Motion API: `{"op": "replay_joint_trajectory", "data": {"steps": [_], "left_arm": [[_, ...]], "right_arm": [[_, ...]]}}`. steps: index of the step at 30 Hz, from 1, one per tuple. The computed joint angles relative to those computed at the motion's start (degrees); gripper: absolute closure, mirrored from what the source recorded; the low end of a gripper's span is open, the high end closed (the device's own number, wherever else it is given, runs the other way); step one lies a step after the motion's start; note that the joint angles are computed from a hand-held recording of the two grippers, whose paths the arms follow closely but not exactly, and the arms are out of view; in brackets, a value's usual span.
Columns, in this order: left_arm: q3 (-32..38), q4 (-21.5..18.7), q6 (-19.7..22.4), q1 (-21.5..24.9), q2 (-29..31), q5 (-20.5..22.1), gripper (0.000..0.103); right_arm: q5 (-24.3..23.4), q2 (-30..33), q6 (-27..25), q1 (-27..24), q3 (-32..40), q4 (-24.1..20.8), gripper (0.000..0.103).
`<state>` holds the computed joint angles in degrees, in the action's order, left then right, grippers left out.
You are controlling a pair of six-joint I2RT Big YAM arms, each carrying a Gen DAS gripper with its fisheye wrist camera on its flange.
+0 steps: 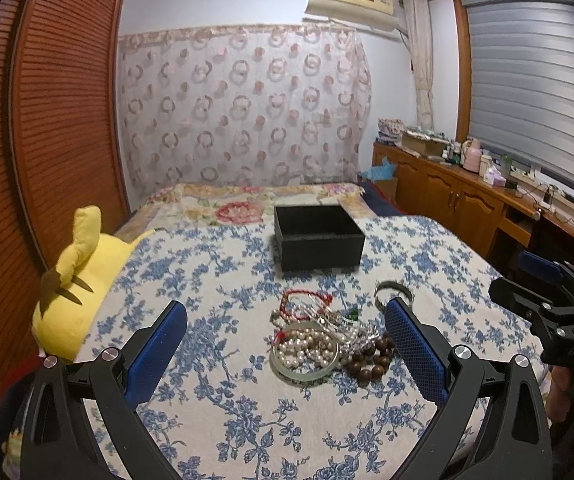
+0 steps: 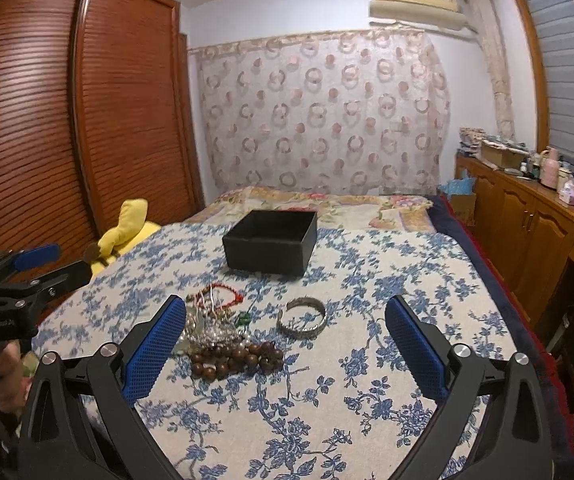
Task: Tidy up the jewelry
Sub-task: 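Close the right tool on the silver cuff bangle while the left tool reaches the silver hairpins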
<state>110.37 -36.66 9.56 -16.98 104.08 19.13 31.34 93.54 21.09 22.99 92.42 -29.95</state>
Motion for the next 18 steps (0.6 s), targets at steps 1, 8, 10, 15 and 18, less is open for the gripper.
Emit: {"op": "replay_joint_trajectory", "data": {"steps": [1, 8, 10, 15, 18], "left_arm": [[0.53, -0.63, 0.2, -0.01, 0.59, 0.35, 0.007], [3.97, -4.06, 2.08, -0.33, 4.87, 1.84, 0.007], [5.29, -5.73, 2.77, -0.42, 6.13, 2.3, 0.007], [8.83, -10.13, 4.87, -0.84, 9.26, 3.65, 0.007], [10.34, -11.75, 5.71, -1.07, 10.49, 3.83, 0.007]], "right_arm": [[-1.31, 0.46, -0.62, -0.54, 0.32, -0.57, 0.013], [-9.29, 5.03, -5.75, -4.29, 4.3, -5.48, 0.027], [-11.17, 6.66, -6.59, -5.28, 6.07, -7.41, 0.03], [-16.18, 11.39, -9.1, -7.7, 11.68, -12.57, 0.03], [-19.12, 14.74, -9.77, -9.27, 16.23, -16.5, 0.03]]}}
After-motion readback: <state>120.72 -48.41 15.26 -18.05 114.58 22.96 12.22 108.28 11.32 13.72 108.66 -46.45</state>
